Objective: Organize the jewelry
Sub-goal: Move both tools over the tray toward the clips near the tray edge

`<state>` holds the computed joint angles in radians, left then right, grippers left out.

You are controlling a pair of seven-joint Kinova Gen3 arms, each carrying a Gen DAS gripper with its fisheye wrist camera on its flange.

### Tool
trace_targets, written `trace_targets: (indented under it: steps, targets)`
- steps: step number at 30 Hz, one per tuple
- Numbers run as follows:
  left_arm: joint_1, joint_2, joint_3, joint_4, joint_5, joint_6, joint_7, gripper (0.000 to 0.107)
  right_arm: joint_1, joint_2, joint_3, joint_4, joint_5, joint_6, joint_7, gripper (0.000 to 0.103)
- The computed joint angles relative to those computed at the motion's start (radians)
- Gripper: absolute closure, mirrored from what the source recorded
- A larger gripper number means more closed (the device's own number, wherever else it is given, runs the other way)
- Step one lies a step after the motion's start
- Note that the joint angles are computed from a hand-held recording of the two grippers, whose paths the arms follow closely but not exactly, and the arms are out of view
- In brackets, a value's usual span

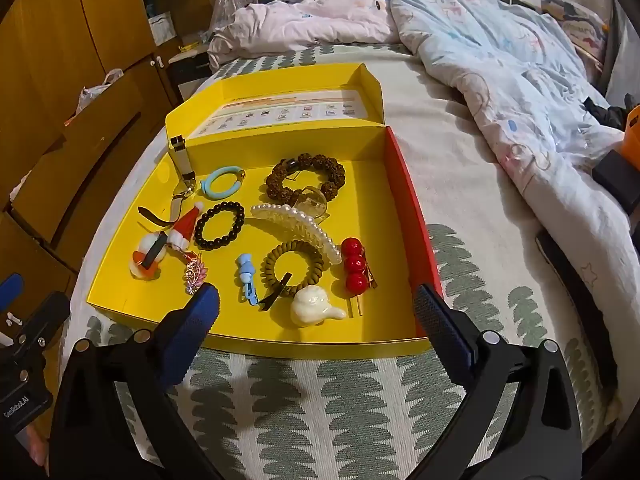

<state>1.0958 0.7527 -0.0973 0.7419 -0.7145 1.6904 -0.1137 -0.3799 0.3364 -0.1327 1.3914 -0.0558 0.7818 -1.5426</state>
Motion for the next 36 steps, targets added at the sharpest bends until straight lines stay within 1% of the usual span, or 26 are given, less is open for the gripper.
trace_targets:
  steps: [8,13,16,18,21,23,25,26,28,29,33,34,36]
  targets:
    - [-0.001,0.004,0.0,-0.007,0.002,0.0,0.002,0.01,0.004,0.009,-0.003,-0.004,-0.014,0.004,0.007,0.005]
    - [-0.006,-0.017,0.005,0.022,0.009,-0.024,0.014,0.01,0.007,0.011,-0.001,-0.014,-0.021,0.01,0.014,0.005]
    - [-0.021,-0.036,0.01,0.051,0.015,-0.059,0.038,0.01,0.035,0.011,-0.02,-0.014,-0.063,0.0,0.044,0.005]
    - [-0.034,-0.059,0.015,0.074,0.018,-0.089,0.053,0.01,0.055,0.026,-0.027,-0.037,-0.091,0.003,0.073,0.005]
    - [-0.067,-0.06,0.032,0.057,0.032,-0.108,0.014,0.01,0.088,0.05,-0.038,-0.089,-0.14,0.03,0.116,0.005]
    - [-0.096,-0.049,0.043,0.032,0.056,-0.111,-0.029,0.01,0.107,0.069,-0.047,-0.127,-0.176,0.056,0.148,0.005]
    - [-0.118,-0.037,0.049,0.007,0.089,-0.106,-0.066,0.01,0.103,0.088,-0.043,-0.16,-0.181,0.072,0.16,0.005]
    - [-0.137,-0.035,0.057,0.001,0.116,-0.114,-0.081,0.01,0.1,0.095,-0.04,-0.172,-0.182,0.076,0.163,0.005]
    - [-0.157,-0.052,0.059,0.022,0.148,-0.15,-0.093,0.01,0.104,0.13,-0.048,-0.227,-0.198,0.118,0.183,0.007]
    - [-0.175,-0.05,0.065,0.015,0.167,-0.158,-0.113,0.01,0.106,0.143,-0.053,-0.244,-0.208,0.131,0.193,0.007]
    - [-0.224,-0.045,0.066,0.002,0.215,-0.17,-0.169,0.01,0.072,0.191,-0.04,-0.314,-0.185,0.174,0.213,0.014]
    - [-0.24,-0.053,0.067,0.016,0.24,-0.188,-0.18,0.01,0.065,0.202,-0.039,-0.329,-0.178,0.184,0.218,0.018]
    - [-0.282,-0.085,0.086,0.081,0.288,-0.255,-0.179,0.01,0.059,0.227,-0.04,-0.363,-0.176,0.213,0.23,0.022]
